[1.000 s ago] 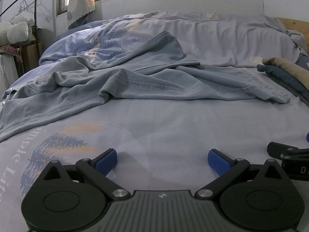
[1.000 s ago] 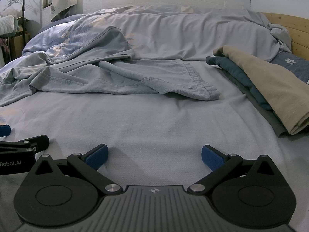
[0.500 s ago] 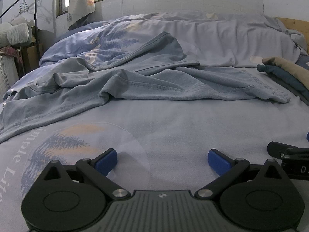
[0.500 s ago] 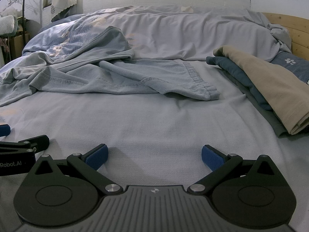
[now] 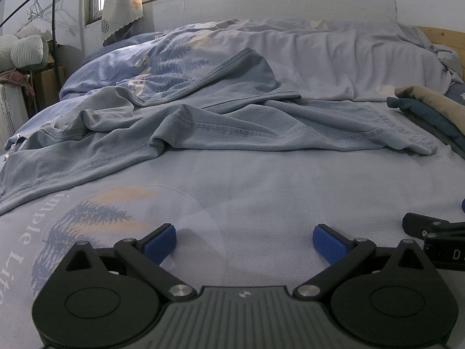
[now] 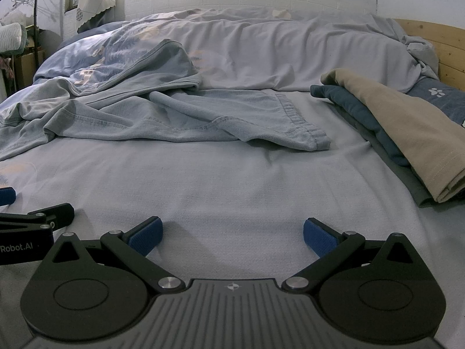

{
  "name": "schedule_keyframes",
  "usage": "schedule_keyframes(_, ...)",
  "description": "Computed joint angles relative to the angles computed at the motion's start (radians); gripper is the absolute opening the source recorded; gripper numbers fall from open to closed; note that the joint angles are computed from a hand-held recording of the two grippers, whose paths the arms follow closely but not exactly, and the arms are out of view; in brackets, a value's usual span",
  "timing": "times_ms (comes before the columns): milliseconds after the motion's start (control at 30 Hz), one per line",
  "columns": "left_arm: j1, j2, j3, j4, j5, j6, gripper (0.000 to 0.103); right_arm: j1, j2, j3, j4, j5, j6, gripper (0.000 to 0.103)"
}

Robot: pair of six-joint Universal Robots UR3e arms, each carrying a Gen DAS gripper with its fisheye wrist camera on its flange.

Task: Fold clothes

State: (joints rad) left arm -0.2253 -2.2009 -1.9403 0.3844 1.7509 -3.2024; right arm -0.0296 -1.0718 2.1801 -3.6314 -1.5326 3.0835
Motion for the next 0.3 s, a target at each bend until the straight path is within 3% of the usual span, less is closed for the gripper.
schedule_keyframes(300, -0.008, -0.002, 0.002, -0.001, 0.008, -0.007, 0.103, -0.001, 0.001, -0.001, 0.0, 0.001, 0.0, 0.103)
